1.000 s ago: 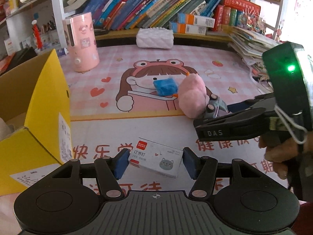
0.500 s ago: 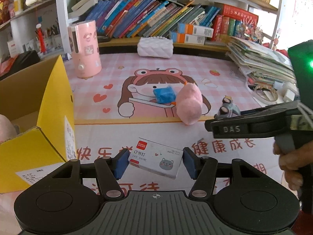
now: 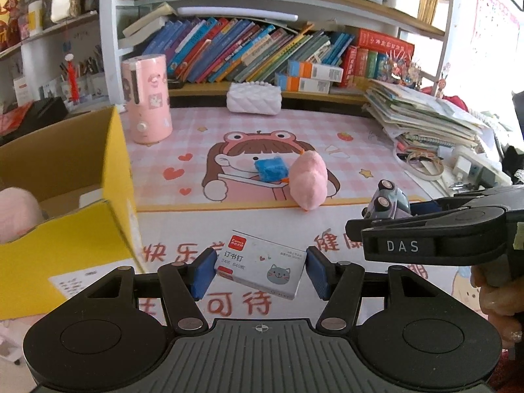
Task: Organize objects
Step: 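Grasp the white staple box with the left tool while the right tool grasps the toy truck, then carry the staple box and toy truck over the yellow box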
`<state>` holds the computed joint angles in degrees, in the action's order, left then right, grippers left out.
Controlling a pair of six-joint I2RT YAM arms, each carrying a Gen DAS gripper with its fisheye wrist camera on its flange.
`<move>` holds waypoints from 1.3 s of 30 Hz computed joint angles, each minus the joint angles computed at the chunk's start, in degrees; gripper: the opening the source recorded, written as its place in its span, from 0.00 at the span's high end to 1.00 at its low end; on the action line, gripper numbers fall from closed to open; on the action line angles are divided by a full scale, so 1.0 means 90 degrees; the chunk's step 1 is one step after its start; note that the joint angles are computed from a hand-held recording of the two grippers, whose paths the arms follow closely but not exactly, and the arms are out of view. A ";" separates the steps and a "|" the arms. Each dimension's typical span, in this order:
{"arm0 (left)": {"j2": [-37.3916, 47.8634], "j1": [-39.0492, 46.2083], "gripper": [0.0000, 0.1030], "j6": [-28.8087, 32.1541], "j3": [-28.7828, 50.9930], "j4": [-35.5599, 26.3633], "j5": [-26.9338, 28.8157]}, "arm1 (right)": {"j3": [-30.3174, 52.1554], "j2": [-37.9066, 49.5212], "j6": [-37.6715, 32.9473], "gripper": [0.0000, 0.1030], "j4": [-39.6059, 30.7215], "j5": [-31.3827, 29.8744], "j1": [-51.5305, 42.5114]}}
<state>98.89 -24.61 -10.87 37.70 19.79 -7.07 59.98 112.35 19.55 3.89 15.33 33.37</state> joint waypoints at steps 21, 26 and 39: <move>-0.3539 0.2003 0.43 0.0672 -0.2667 -0.0666 0.1147 | 0.0455 -0.0020 0.1271 0.44 -0.1105 0.1170 0.2419; -0.4198 0.2748 0.43 0.1087 -0.2934 -0.1076 0.1649 | 0.0818 0.0189 0.1533 0.44 -0.1397 0.1327 0.2800; -0.5680 0.4618 0.43 0.2313 -0.3254 -0.2454 0.2878 | 0.1548 0.0687 0.1973 0.44 -0.1776 0.1421 0.3507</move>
<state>47.76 16.95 9.94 8.41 -2.30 18.83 73.92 118.53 37.31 -12.09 28.12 64.93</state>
